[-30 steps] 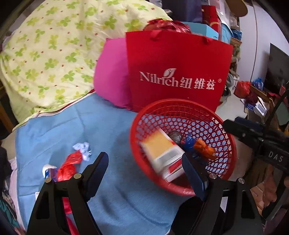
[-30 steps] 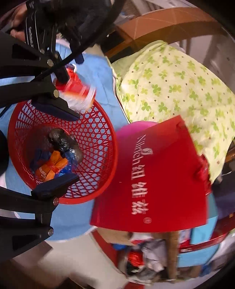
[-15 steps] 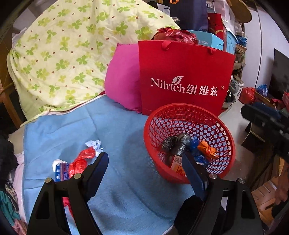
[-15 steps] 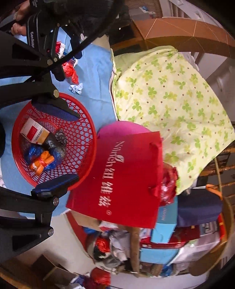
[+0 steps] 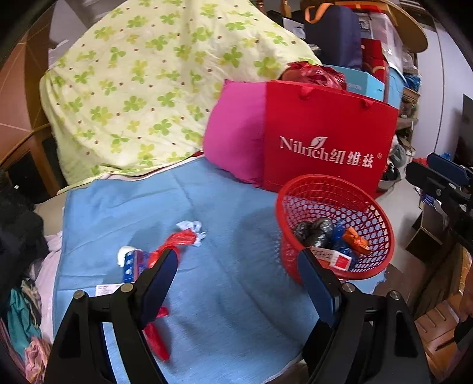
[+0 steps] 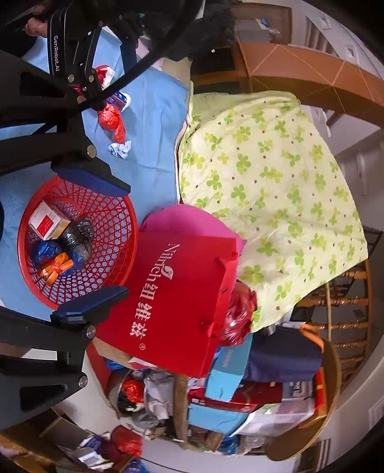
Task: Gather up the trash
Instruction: 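Move both tools back over the red bags and blue box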
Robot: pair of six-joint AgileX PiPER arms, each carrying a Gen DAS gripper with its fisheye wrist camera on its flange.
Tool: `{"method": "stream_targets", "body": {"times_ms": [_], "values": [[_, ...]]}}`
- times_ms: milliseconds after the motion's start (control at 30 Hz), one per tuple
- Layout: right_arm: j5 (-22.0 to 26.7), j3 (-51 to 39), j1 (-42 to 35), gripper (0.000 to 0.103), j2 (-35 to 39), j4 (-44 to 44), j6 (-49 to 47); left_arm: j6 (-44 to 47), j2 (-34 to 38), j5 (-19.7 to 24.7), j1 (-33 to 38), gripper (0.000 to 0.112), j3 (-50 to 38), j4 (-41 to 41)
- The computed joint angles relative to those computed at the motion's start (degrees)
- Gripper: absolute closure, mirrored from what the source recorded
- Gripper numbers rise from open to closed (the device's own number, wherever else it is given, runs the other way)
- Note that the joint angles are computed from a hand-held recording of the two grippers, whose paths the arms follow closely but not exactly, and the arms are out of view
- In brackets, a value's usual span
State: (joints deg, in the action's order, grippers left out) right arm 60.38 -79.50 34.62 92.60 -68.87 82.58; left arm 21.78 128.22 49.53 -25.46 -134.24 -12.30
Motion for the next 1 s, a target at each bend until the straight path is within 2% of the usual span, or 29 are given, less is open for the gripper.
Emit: {"method": "stream_targets", "body": {"times_ms": [300,500,1000], "values": [[4.0,-8.4,4.2,0.037,5.7,1.0,-6.5,2.2,-6.5,-5.5,4.3,0.029,11.3,-3.5],[5.2,-15.0,5.8,0.036,10.0,5.1,-12.8,5.0,-10.7,-9.6,7.4,0.029,19.3,-6.8],[7.4,-33.4,9.3,0.036,23.6,10.9,-26.7,7.4,-13.5,-13.3,15.2,0.029,26.1,-10.5]]}}
